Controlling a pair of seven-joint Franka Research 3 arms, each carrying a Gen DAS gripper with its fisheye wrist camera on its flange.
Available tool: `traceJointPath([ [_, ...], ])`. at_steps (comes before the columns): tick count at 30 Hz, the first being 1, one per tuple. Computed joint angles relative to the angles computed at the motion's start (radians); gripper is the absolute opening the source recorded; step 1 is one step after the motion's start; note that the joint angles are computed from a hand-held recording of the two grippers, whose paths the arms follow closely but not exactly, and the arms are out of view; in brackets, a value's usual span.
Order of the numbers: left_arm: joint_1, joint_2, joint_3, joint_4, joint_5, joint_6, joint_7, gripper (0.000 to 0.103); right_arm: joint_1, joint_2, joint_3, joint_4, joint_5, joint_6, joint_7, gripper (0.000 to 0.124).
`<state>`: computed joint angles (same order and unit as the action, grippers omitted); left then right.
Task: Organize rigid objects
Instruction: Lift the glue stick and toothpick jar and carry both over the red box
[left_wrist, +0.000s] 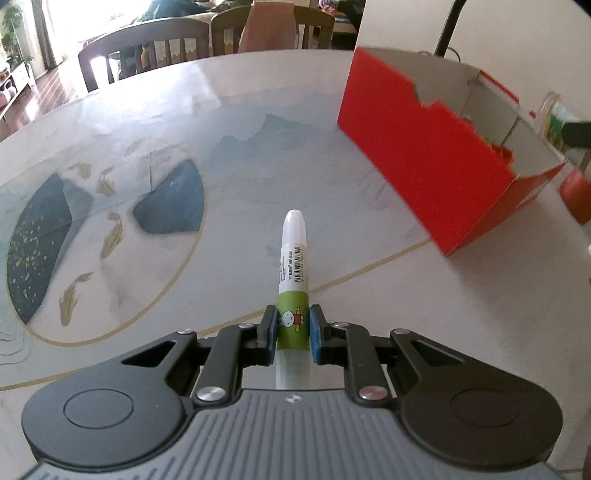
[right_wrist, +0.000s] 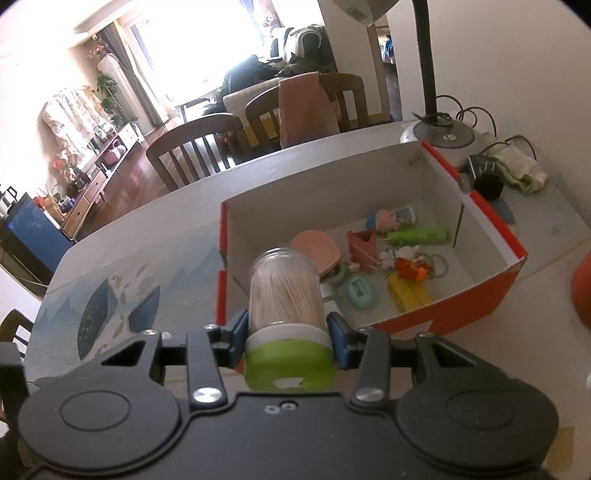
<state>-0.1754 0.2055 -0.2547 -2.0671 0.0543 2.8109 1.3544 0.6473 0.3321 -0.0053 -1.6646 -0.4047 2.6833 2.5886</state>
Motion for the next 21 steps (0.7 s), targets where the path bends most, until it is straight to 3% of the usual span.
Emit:
traceJointPath([
  [13,-0.040,-0.007,-0.027,0.120,-0.057,-0.012,-0.040,0.017,-0.063,-0.038,-0.014,-0.074,0.008,0.066,-0.090,0.044],
  [21,-0.090,0.106,-0.030,0.334,-0.004,-0.077,-0.074,0.017,-0.092,-0.038,-0.040,-0.088,-0.029,0.075,-0.097,0.044],
])
